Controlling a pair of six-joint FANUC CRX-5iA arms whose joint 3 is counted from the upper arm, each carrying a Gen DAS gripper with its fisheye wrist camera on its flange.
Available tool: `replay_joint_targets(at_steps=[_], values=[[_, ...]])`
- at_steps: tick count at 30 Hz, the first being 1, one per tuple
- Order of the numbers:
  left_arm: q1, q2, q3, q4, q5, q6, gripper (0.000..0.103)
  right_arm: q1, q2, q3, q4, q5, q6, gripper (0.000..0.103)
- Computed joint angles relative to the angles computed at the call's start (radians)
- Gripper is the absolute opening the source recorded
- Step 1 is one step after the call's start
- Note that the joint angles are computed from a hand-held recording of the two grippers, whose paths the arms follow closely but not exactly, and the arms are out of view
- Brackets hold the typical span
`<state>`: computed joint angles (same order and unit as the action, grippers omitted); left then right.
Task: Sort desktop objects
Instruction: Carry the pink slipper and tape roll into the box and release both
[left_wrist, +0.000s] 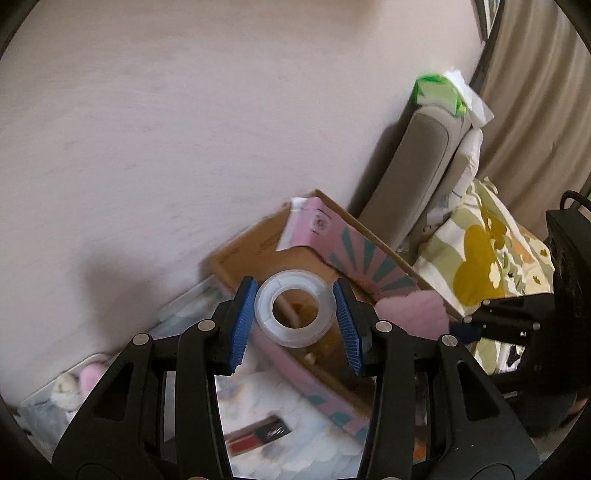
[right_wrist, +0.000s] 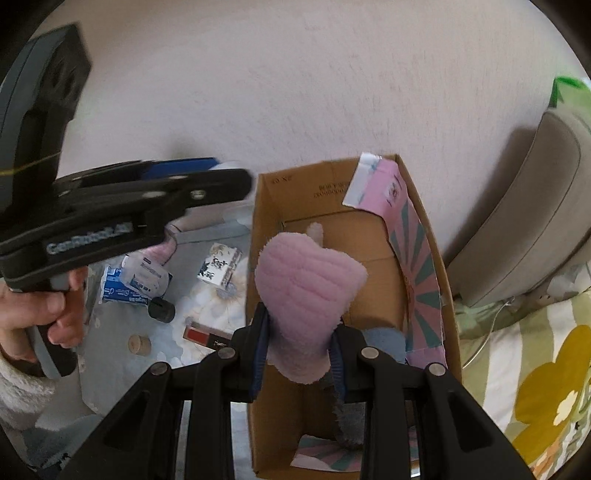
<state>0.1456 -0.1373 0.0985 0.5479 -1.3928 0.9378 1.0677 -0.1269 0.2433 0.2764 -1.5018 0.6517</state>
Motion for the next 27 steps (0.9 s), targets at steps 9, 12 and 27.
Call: replay_joint_targets(at_steps=[9, 12, 27], values=[[-0.106, 0.115, 0.083, -0.088, -0.032, 0.086, 0.039, -0.069, 0.011, 0.007, -0.093, 0.006, 0.06, 0.027], [-0.114, 0.125, 0.081, -0.101, -0.035, 0.093, 0.039, -0.087, 0.01, 0.0, -0.12, 0.009, 0.065, 0.027], [-0.123, 0.158, 0.086, -0.118, -0.044, 0.132, 0.04, -0.104, 0.022, -0.006, -0.139, -0.007, 0.063, 0.042]])
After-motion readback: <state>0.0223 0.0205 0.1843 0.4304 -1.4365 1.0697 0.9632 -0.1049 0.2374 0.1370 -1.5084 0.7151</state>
